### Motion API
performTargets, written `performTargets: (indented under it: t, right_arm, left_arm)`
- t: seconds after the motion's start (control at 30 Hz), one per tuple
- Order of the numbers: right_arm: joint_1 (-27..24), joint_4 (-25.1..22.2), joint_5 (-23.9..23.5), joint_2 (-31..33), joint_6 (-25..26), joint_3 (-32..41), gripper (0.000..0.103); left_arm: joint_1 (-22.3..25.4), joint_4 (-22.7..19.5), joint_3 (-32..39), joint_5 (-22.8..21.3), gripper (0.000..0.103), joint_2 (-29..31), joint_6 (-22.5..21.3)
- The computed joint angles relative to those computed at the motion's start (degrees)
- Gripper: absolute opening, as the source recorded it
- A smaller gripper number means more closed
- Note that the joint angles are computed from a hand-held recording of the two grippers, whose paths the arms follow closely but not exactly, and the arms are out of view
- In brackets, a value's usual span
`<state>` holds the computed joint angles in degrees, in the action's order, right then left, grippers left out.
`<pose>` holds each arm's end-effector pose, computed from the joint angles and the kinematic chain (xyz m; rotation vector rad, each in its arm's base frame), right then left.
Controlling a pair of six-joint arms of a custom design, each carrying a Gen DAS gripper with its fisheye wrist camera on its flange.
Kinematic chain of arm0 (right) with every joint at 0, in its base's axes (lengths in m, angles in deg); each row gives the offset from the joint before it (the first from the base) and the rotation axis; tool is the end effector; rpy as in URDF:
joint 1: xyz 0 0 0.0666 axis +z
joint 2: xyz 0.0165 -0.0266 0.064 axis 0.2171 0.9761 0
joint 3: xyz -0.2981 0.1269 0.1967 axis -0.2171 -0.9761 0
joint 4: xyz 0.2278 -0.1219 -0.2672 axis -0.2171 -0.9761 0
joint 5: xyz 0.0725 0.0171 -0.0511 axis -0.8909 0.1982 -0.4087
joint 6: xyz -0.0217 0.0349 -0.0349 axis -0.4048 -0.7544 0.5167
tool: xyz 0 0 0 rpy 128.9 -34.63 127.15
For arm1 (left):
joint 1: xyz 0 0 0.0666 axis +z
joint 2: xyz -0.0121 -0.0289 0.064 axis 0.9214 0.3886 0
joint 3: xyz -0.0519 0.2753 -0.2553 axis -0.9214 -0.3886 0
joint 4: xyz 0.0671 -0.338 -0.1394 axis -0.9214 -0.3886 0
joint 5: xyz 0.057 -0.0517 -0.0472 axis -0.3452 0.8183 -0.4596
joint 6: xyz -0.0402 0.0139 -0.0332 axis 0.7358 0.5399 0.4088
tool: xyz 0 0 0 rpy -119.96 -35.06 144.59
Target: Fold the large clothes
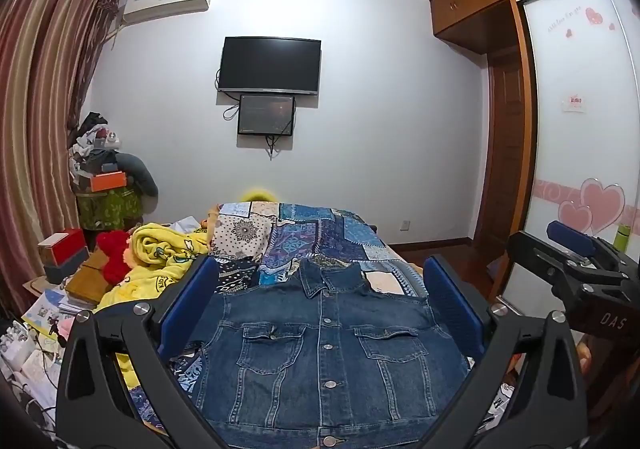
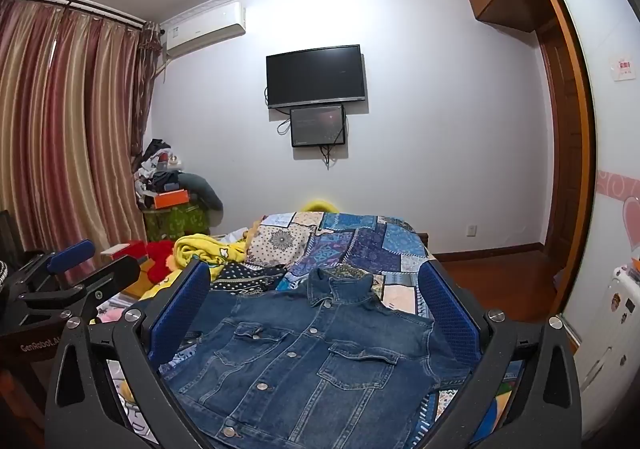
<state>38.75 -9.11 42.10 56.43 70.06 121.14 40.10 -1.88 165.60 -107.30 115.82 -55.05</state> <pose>0.4131 0.2123 0.5960 -0.5693 1.6825 0.5376 0.3068 -0.1287 0.6305 -0.3403 1.7233 0.1899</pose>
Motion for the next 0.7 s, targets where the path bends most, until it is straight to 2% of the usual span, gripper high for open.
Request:
performTargets:
  t: [0.7]
  right_arm:
    - [0.2,-0.7,0.7,0.3,-0.4,0.6,0.103]
  left_arm:
    - [-0.2,-1.3,1.2,-0.4,0.103,1.2,0.7]
